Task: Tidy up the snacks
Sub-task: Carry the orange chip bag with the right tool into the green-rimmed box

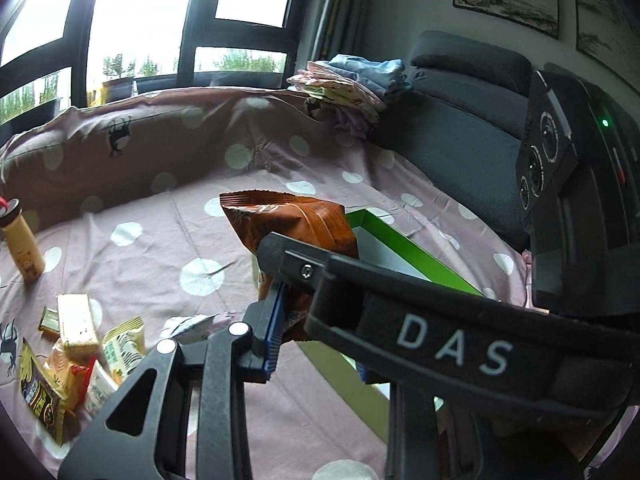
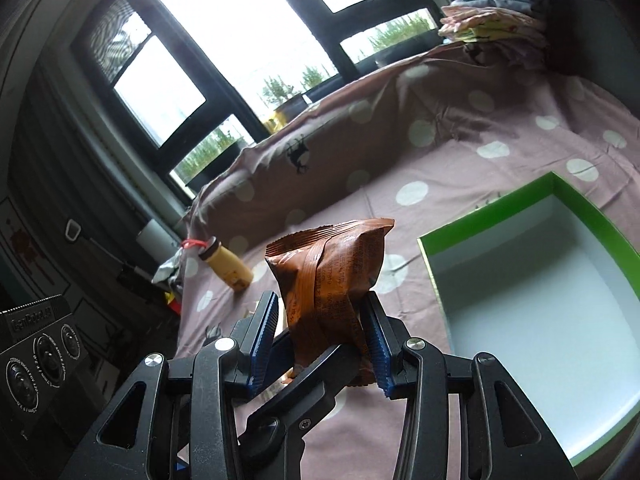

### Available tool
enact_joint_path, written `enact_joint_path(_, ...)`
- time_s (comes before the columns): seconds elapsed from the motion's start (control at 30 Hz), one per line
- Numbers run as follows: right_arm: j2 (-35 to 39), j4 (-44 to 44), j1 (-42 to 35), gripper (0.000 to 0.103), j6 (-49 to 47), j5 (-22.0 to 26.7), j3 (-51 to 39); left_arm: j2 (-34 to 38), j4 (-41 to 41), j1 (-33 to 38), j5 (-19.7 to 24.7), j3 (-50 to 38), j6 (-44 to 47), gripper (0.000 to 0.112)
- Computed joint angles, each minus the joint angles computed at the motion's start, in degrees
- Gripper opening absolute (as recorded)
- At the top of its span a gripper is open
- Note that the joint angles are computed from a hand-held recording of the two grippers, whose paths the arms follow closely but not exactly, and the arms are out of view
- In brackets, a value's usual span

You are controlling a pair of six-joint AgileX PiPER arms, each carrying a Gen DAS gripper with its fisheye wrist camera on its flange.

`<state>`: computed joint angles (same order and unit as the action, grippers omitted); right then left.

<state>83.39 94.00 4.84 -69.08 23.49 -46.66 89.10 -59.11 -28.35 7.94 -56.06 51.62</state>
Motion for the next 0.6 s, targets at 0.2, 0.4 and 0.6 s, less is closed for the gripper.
enact_joint_path(0.2, -0.6, 2.6, -6.8, 0.046, -0.7, -1.2, 2.5, 8.2, -9.4, -1.4, 7.0, -8.0, 11.2, 0.027)
enact_joint_path(0.4, 2.1, -1.5, -11.3, 0.046, 4.8, -2.7, 1.9, 16.2, -4.9, -2.3, 12.3, -15.8, 4.1, 0.027)
enact_joint_path(0.6, 5.6, -9.7, -12.6, 0.046, 12.6, -3.8, 0.3, 21.9, 0.6, -1.6, 18.2, -21.8, -4.6, 0.027)
